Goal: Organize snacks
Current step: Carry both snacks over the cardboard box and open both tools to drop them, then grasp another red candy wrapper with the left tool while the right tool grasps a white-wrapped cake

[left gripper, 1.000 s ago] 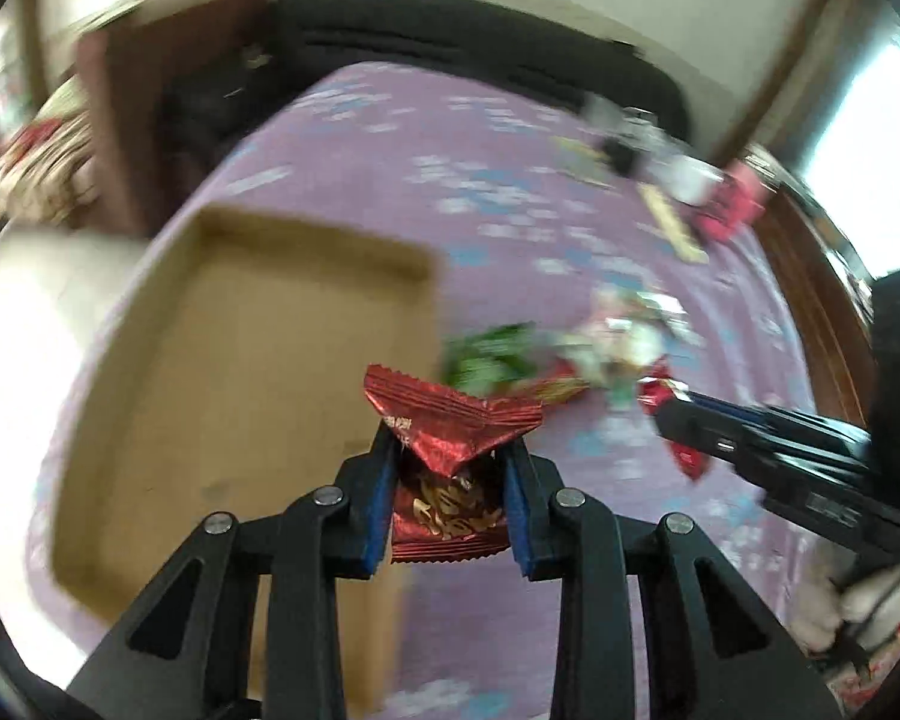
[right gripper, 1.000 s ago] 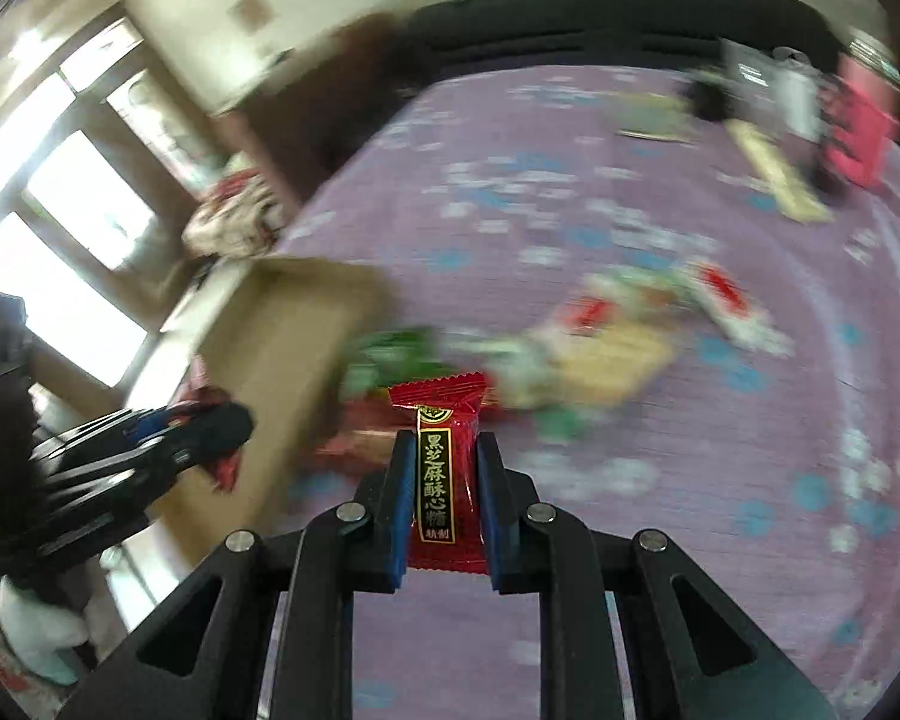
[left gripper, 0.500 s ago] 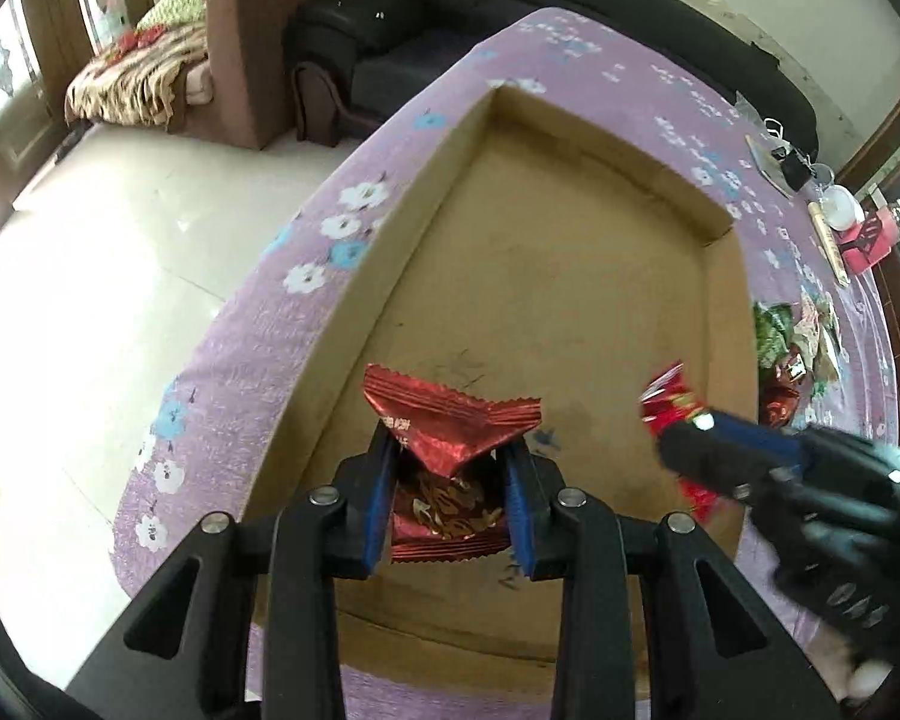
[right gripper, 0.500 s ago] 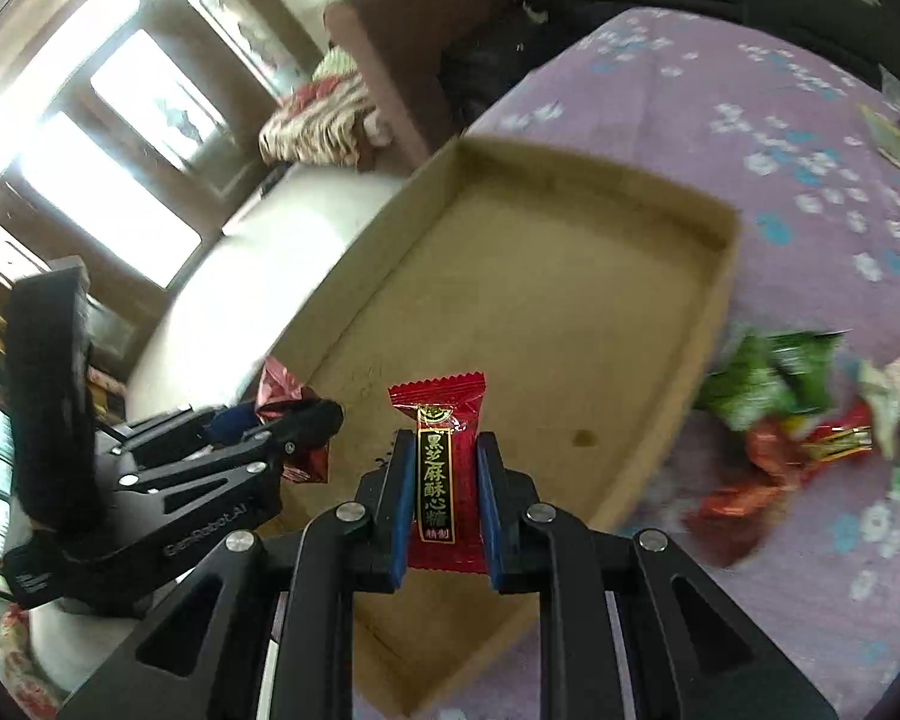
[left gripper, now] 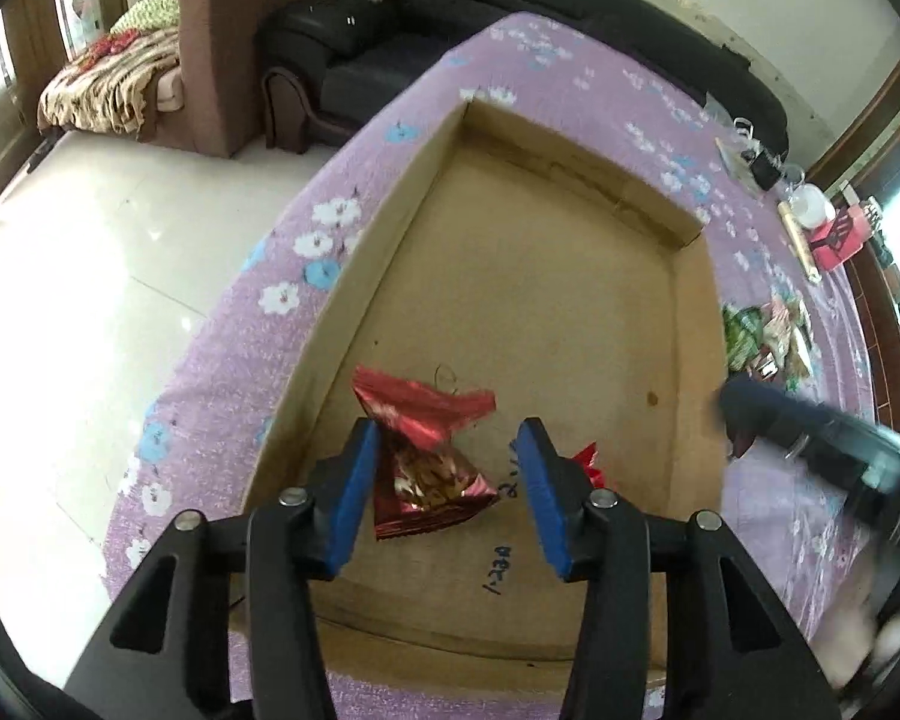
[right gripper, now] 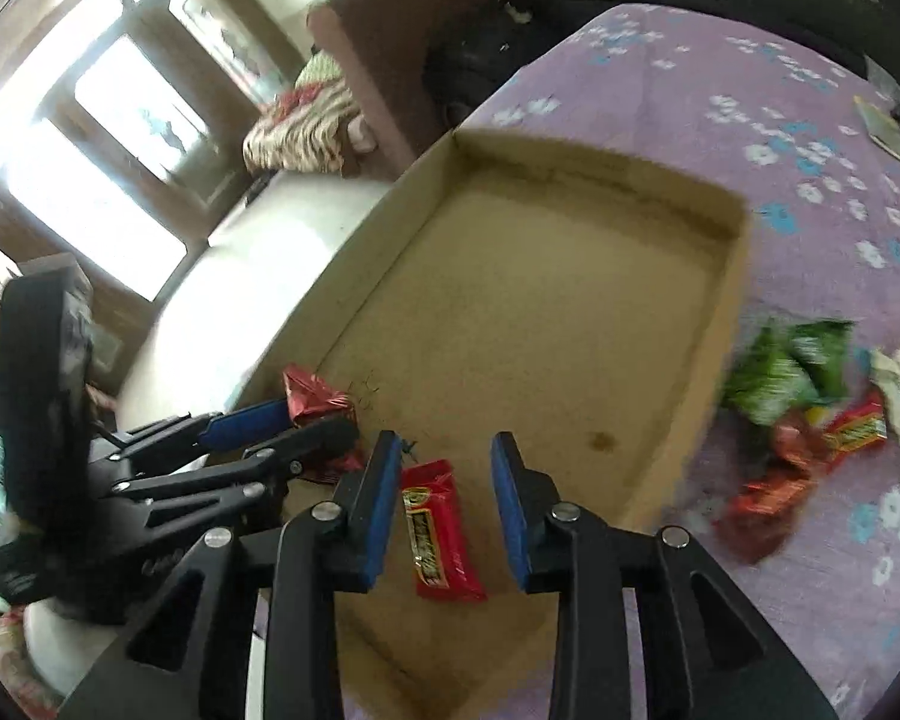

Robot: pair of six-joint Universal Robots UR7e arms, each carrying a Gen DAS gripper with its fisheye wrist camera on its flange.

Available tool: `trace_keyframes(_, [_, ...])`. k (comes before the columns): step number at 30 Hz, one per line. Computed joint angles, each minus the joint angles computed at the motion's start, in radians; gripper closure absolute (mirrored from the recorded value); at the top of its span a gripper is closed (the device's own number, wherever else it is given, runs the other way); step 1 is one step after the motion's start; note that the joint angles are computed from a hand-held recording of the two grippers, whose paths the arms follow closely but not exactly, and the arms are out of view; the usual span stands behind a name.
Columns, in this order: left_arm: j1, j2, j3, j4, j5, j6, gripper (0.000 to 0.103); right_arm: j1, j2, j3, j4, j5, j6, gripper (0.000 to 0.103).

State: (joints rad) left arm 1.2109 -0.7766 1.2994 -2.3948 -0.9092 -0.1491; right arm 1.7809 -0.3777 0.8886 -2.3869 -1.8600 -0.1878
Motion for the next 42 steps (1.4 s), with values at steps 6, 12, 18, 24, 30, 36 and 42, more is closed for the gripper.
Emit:
trace_keyframes(6, [-0.032, -0.046, 0.08, -0.142, -0.038, 0.039, 0.05, -0.024, 0.002, -0.074, -0.112, -0.211, -0.022, 0.072])
trace_keyframes(12, [-0.053, -0.024, 0.067, -0.141, -0.088, 0.072, 0.05, -0.039, 0.144, -0.306, 0.072, -0.316, -0.028, 0.073])
trace_keyframes(18, [-0.062, 0.01, 0.034, -0.122, -0.153, 0.113, 0.05, -0.045, 0.051, -0.16, 0.115, -0.375, -0.04, 0.096])
trace_keyframes(24, [-0.078, 0.073, -0.032, -0.074, -0.204, 0.161, 0.05, -0.101, -0.152, 0.142, 0.016, -0.316, 0.065, 0.094])
trace_keyframes(30, [-0.104, 0.181, -0.133, 0.012, -0.217, 0.211, 0.05, -0.144, -0.234, 0.23, -0.121, -0.145, 0.03, 0.08])
trace_keyframes(36, [-0.12, 0.304, -0.276, 0.138, -0.139, 0.214, 0.05, -0.197, -0.223, 0.168, -0.047, 0.017, 0.131, 0.08])
trace_keyframes(42, [-0.127, 0.399, -0.384, 0.24, -0.058, 0.201, 0.056, -0.191, -0.195, 0.101, -0.022, 0.016, 0.046, 0.08])
